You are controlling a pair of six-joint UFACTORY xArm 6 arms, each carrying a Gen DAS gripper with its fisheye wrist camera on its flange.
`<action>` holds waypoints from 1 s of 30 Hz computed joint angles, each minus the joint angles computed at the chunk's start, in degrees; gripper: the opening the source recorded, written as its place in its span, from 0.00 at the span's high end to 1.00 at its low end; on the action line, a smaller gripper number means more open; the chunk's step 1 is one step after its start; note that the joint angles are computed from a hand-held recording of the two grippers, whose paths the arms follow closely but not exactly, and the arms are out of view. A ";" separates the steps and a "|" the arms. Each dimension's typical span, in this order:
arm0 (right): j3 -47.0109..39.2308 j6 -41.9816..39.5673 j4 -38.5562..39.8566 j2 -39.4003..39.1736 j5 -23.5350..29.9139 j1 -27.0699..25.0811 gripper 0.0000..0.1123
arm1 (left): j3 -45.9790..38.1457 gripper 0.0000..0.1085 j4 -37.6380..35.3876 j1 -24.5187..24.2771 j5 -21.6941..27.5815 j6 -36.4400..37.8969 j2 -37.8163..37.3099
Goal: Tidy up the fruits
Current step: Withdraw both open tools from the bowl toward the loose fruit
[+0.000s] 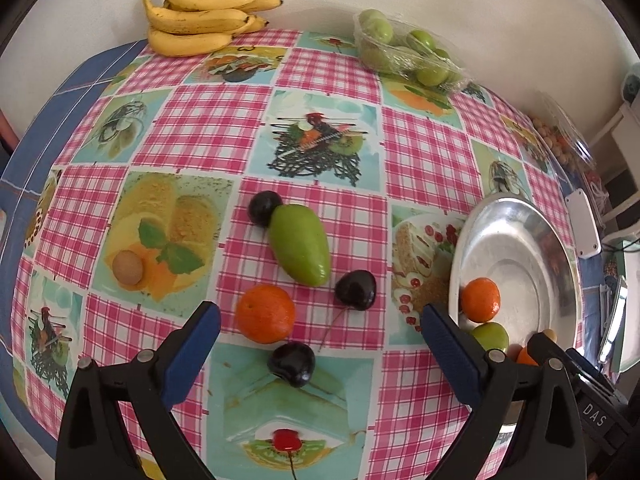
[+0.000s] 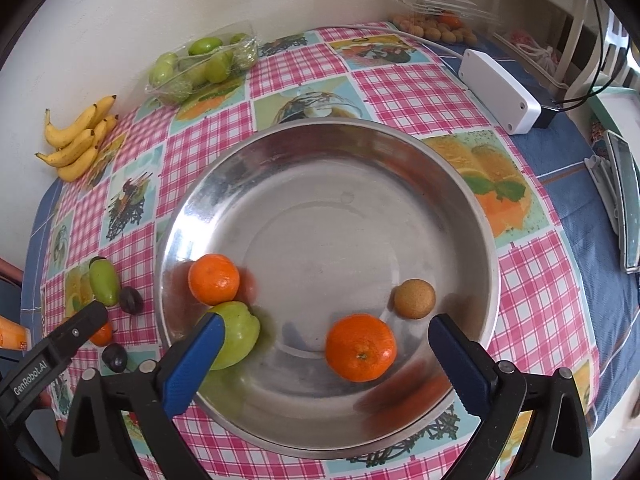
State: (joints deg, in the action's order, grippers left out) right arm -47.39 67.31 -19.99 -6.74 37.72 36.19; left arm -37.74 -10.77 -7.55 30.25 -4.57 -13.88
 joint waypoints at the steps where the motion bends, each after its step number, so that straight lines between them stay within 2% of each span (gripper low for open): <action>1: -0.37 0.44 -0.34 0.27 -0.28 0.31 0.08 | -0.10 0.08 -1.43 0.98 0.37 1.03 -0.17; 3: -1.18 0.90 -0.73 0.92 -1.19 0.92 0.08 | 0.02 0.08 -2.19 3.09 0.03 1.38 -0.76; 7: -3.98 0.19 -1.03 3.24 -2.51 2.69 0.08 | 0.12 0.08 0.97 7.67 -0.75 -0.72 -1.30; 10: -6.83 -1.10 -0.89 5.55 -2.51 4.29 0.08 | -0.80 0.08 -1.64 11.43 0.39 1.65 -0.27; 15: -11.39 -3.72 0.49 9.54 -3.70 6.63 0.08 | -1.54 0.08 -1.89 16.14 1.05 0.90 1.20; 22: -18.12 -8.51 3.66 15.83 -5.47 9.89 0.08 | -1.22 0.08 -2.48 18.96 -0.48 2.00 1.69; 30: -25.12 -15.46 9.94 23.27 -3.90 11.81 0.08 | -2.19 0.08 -4.08 18.66 -1.22 5.60 4.55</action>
State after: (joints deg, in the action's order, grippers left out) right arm -72.51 51.85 -10.05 16.53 33.82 48.00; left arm -39.92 -14.86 11.11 29.03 1.02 -9.33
